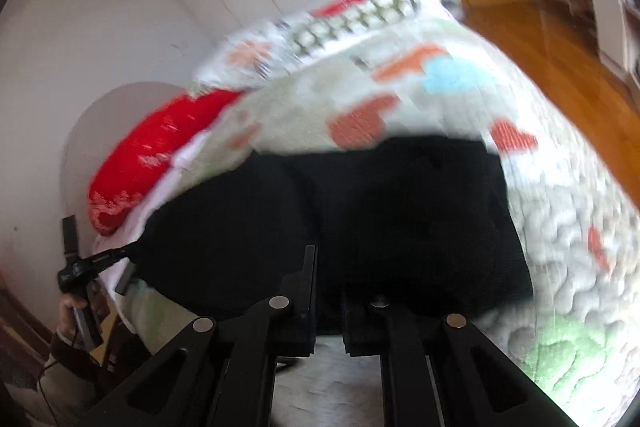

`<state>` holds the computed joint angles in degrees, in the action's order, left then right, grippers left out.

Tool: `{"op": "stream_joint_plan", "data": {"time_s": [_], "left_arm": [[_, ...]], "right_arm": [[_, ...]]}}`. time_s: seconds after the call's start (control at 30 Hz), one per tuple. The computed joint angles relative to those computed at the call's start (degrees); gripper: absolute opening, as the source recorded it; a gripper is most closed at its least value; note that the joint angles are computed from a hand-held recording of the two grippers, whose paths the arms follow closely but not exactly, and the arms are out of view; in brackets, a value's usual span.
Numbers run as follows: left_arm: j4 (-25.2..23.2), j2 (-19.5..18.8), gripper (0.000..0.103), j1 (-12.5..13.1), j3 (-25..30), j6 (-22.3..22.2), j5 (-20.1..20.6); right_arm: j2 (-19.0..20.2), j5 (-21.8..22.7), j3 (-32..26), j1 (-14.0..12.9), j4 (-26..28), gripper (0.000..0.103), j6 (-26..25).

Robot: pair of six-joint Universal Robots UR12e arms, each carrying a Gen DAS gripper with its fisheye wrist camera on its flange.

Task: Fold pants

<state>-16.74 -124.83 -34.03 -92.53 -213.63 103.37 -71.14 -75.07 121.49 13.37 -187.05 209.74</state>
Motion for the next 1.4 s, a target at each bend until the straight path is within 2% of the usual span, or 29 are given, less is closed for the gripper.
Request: {"op": "stream_joint_plan", "data": {"time_s": [0.03, 0.1, 0.23, 0.3, 0.47, 0.5, 0.53, 0.63, 0.67, 0.7, 0.73, 0.77, 0.8, 0.83, 0.87, 0.93, 0.97, 1.07, 1.13, 1.17, 1.23, 1.27, 1.33, 1.4], "left_arm": [[0.46, -0.02, 0.004, -0.08, -0.14, -0.25, 0.19], [0.97, 0.14, 0.004, 0.03, -0.41, -0.72, -0.31], [0.43, 0.41, 0.004, 0.03, -0.3, -0.1, -0.4], [-0.14, 0.41, 0.004, -0.24, 0.0, 0.46, 0.3], [-0.68, 0.49, 0.004, -0.3, 0.02, -0.44, 0.61], [-0.66, 0.5, 0.004, -0.35, -0.01, -0.24, 0.74], [-0.83, 0.48, 0.004, -0.41, 0.09, 0.04, 0.98], [-1.95, 0.27, 0.004, -0.77, 0.79, 0.72, 2.24], [-2.22, 0.27, 0.004, -0.89, 1.0, 0.69, 2.61], [-2.15, 0.37, 0.004, -0.96, 1.03, 0.54, 2.77], [-1.81, 0.5, 0.004, -1.0, 0.94, 0.49, 2.85], [-1.13, 0.73, 0.004, -1.08, 0.75, 0.47, 3.11], [-0.74, 0.9, 0.004, -1.12, 0.6, 0.33, 3.28], [-0.48, 1.1, 0.004, -1.19, 0.49, -0.23, 3.54], [-0.47, 1.21, 0.004, -1.32, 0.51, -0.84, 4.18], [-0.08, 1.39, 0.004, -1.67, 0.51, -1.99, 5.77], [0.46, 1.5, 0.004, -1.86, 0.45, -2.47, 6.42], [1.53, 1.67, 0.004, -2.62, 0.72, -1.65, 8.33], [2.13, 1.61, 0.009, -2.99, 1.09, -0.76, 8.51], [2.67, 1.5, 0.012, -3.0, 1.21, 0.05, 7.34], [2.75, 1.09, 0.036, -3.17, 1.64, 0.92, 6.23], [2.59, 0.94, 0.04, -3.28, 1.76, 0.87, 6.26], [2.93, 0.9, 0.041, -3.17, 1.29, -0.07, 5.29], [3.73, 1.39, 0.041, -2.58, -0.22, -3.11, 3.37]], "right_arm": [[0.04, 1.2, 0.47, -0.51, 0.12, 0.015, 1.22], [0.62, 3.37, 2.23, -1.53, -6.05, 0.018, 4.97], [-0.01, 2.42, 3.62, -2.17, -10.22, 0.042, 6.38], [0.57, 3.83, 4.01, -3.09, -13.73, 0.045, 9.37], [5.01, 13.53, 3.68, -6.57, -26.1, 0.048, 24.68], [5.75, 14.4, 3.8, -6.87, -29.42, 0.049, 26.15], [5.88, 13.82, 3.87, -6.87, -30.34, 0.052, 26.54], [5.11, 9.38, 3.65, -6.34, -28.39, 0.052, 24.75], [4.2, 5.97, 3.38, -5.6, -25.86, 0.05, 21.69], [2.64, 0.15, 3.06, -4.19, -20.94, 0.038, 18.14], [0.89, -5.85, 2.51, -2.69, -14.94, 0.03, 14.33], [-0.74, -11.85, 1.97, -1.36, -8.94, 0.03, 9.06], [-1.68, -17.85, 1.03, 0.26, -3.77, 0.03, 6.17], [-1.94, -21.65, 0.43, 1.4, -0.7, 0.03, 3.94], [-2.26, -23.06, 0.4, 1.88, 1.73, 0.03, 2.47], [-2.86, -22.85, 0.83, 1.64, 4.0, 0.03, 2.67], [-3.3, -22.43, 1.42, 1.33, 3.67, 0.034, 3.54], [-4.6, -24.88, 2.61, 1.11, 1.43, 0.039, 7.1], [-4.87, -23.84, 2.61, 0.72, -1.21, 0.04, 6.25], [-4.68, -22.33, 2.27, 0.62, -2.55, 0.041, 5.03], [-3.8, -17.28, 0.82, 0.66, -3.91, 0.041, 0.79], [-3.28, -14.22, -0.11, 0.82, -3.24, 0.041, -1.81], [-2.69, -9.64, -1.12, 1.1, -1.84, 0.041, -4.26], [-1.89, -5.64, -1.55, 1.05, -1.56, 0.042, -4.36]]}}
